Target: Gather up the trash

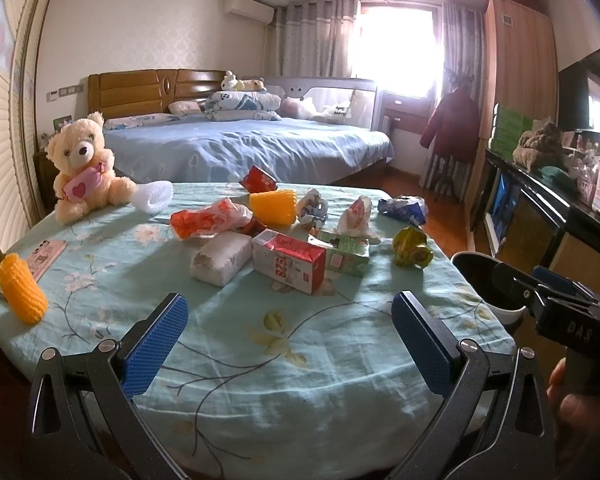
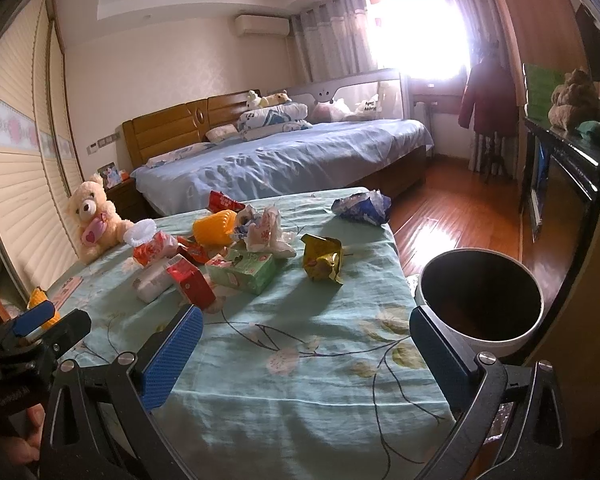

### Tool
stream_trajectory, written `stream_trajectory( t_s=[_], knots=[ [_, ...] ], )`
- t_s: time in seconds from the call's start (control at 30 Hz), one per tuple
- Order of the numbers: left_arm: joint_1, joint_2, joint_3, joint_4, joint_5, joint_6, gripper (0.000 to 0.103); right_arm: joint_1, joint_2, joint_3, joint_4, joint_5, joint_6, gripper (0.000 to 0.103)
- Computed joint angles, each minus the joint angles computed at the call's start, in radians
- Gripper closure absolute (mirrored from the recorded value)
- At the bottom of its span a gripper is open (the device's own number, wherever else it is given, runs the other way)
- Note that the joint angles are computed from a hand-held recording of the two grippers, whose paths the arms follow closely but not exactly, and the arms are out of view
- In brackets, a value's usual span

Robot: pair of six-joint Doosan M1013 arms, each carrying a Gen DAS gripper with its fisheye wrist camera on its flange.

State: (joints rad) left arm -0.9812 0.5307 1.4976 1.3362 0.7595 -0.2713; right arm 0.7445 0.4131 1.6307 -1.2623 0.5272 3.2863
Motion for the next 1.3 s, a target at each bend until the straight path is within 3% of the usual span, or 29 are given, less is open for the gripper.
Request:
stream_trajectory(
  t_s=[0.2, 0.57, 0.97, 1.3],
  knots=[
    [0.011, 0.010, -0.018, -0.038, -0.010, 0.040, 0.000, -0.011, 0.006, -0.009, 0.048, -0.016, -0.049, 0.000],
    [0.042, 0.055, -0.086, -0.163, -0.045, 0.163, 0.000, -0.063, 0.030, -0.037, 0.258, -0.079, -0.241, 0.000],
    [0.088, 0.146, -0.226, -0.363, -0.032, 0.347, 0.000, -0.126, 0.084, -0.110, 0.588, -0.115, -0.556, 0.002],
    [0.122, 0.224, -0.358, -0.510, 0.014, 0.481, 0.000, -0.159, 0.147, -0.202, 0.847, -0.066, -0.847, 0.008]
  ],
)
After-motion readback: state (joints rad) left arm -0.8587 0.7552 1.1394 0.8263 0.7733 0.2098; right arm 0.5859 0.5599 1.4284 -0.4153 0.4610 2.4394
